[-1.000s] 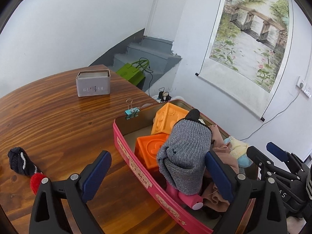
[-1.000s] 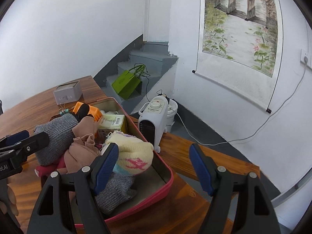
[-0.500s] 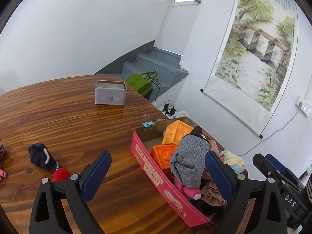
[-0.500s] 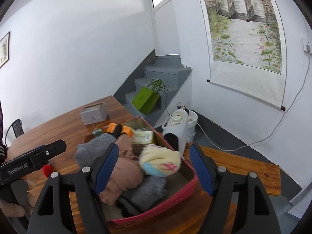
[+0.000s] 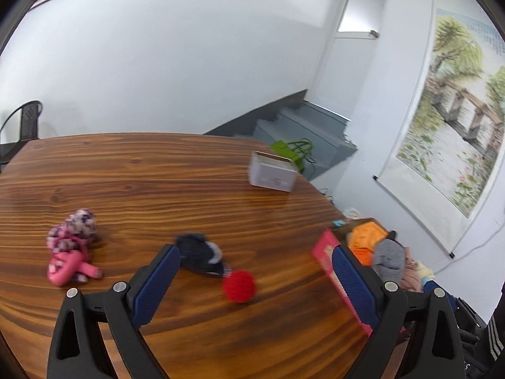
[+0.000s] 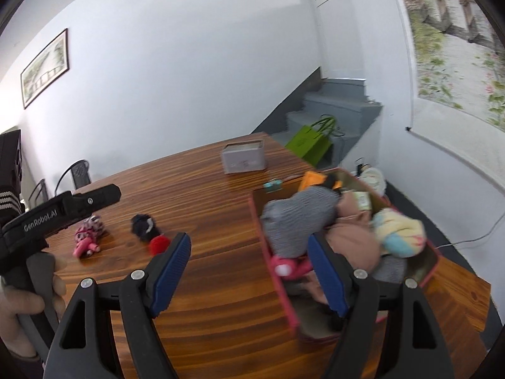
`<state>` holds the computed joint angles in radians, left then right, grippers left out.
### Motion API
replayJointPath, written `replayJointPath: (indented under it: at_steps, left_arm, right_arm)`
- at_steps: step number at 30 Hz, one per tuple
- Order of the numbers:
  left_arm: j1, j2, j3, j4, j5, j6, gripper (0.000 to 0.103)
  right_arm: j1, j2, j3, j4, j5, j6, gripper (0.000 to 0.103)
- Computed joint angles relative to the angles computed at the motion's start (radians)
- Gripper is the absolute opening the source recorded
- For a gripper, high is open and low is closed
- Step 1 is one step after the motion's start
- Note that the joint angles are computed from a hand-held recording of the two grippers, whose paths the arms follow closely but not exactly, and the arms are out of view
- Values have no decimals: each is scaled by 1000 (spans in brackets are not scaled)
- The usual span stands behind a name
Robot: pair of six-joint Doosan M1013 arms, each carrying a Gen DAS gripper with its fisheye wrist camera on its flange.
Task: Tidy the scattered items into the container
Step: 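Move both tools back over the remaining toys on the table, then lower the left tool onto the pink-leopard plush and grasp it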
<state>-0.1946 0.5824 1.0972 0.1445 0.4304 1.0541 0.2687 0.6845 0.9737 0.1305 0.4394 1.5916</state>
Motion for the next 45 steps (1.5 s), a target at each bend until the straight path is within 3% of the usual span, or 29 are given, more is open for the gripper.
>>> replayJointPath:
  at_steps: [9,16,19,29,34,45]
  left_arm:
    - [85,-57,116,301,8,-365,102]
    - [148,-48,138,311,65,-451,102]
    - [159,-38,129,289,78,-431,102]
    - [179,50,6,126,150,-166,102]
    - [183,99,-71,85,192,-80,102]
    - [192,158,-156,29,257,0,102]
  right_arm:
    - [36,62,-102,102,113,-108,80]
    - [60,112,-183,105,161,-105,80]
    - [66,133,-208,110,193,-117,80]
    - [57,174,-259,91,288,-76,80]
    - [60,171,-253,97,280,-95,80]
    - [59,192,-290,119,344,-116,80]
